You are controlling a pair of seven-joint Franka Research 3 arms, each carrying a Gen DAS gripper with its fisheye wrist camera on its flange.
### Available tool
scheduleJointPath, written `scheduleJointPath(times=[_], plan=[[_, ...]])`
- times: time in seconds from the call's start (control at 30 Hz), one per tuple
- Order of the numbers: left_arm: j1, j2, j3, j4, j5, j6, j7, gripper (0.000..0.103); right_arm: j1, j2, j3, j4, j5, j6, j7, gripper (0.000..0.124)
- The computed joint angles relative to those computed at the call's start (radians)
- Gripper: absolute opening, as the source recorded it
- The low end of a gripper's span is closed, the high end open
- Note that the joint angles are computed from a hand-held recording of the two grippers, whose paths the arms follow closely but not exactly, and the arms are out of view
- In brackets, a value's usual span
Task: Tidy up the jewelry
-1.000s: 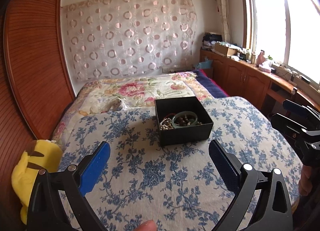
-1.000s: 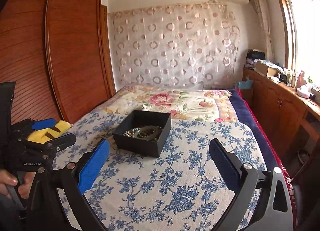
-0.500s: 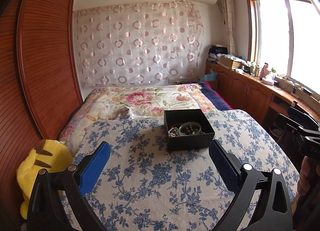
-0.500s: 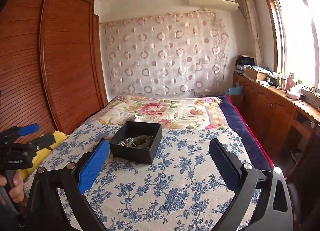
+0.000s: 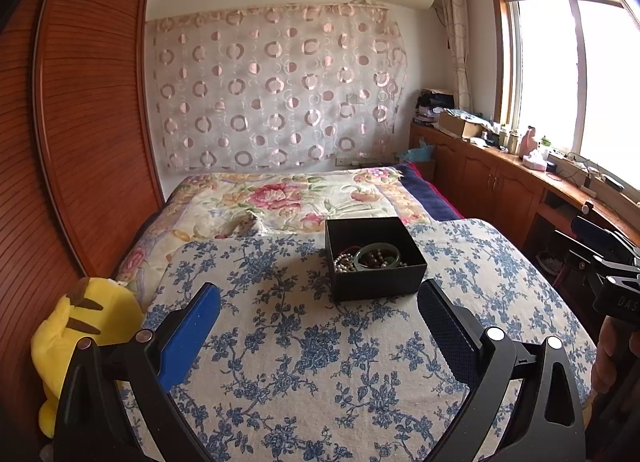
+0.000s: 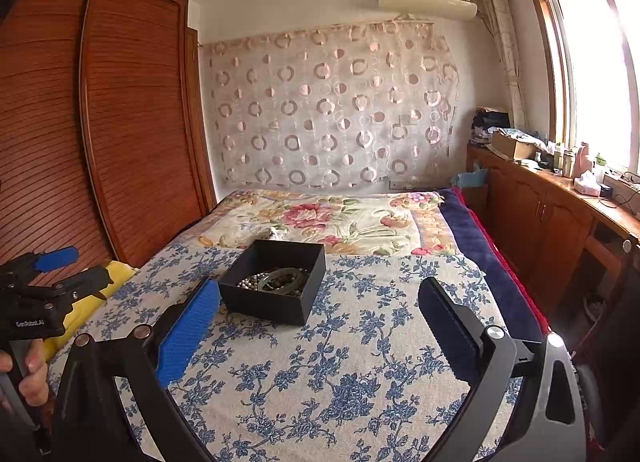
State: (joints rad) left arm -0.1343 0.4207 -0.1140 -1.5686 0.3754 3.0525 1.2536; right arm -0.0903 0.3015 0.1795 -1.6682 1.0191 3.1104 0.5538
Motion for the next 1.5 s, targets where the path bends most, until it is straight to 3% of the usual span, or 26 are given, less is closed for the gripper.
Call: scheduleJointPath(times=[0.8,1.17,1.5], plan=[[0.002,-0.003,-0.009,-0.019,-0.006,0.016,0.006,0.095,-0.005,0.000,0.013,-0.008,0.055,0.010,-0.051,0.100],[-0.035,-0.009,0.036,-0.030,0.027,0.036,-0.041,0.095,-0.004,-0.003,0.014,-0.009,0.084,0.018,-0.078,0.100],[-0.016,-0.010,0.019,-0.031,0.021,0.047,-0.040,0.095,0.001,-0.005,0.009,-0.011,0.089,0.017,-0.080,0.100]])
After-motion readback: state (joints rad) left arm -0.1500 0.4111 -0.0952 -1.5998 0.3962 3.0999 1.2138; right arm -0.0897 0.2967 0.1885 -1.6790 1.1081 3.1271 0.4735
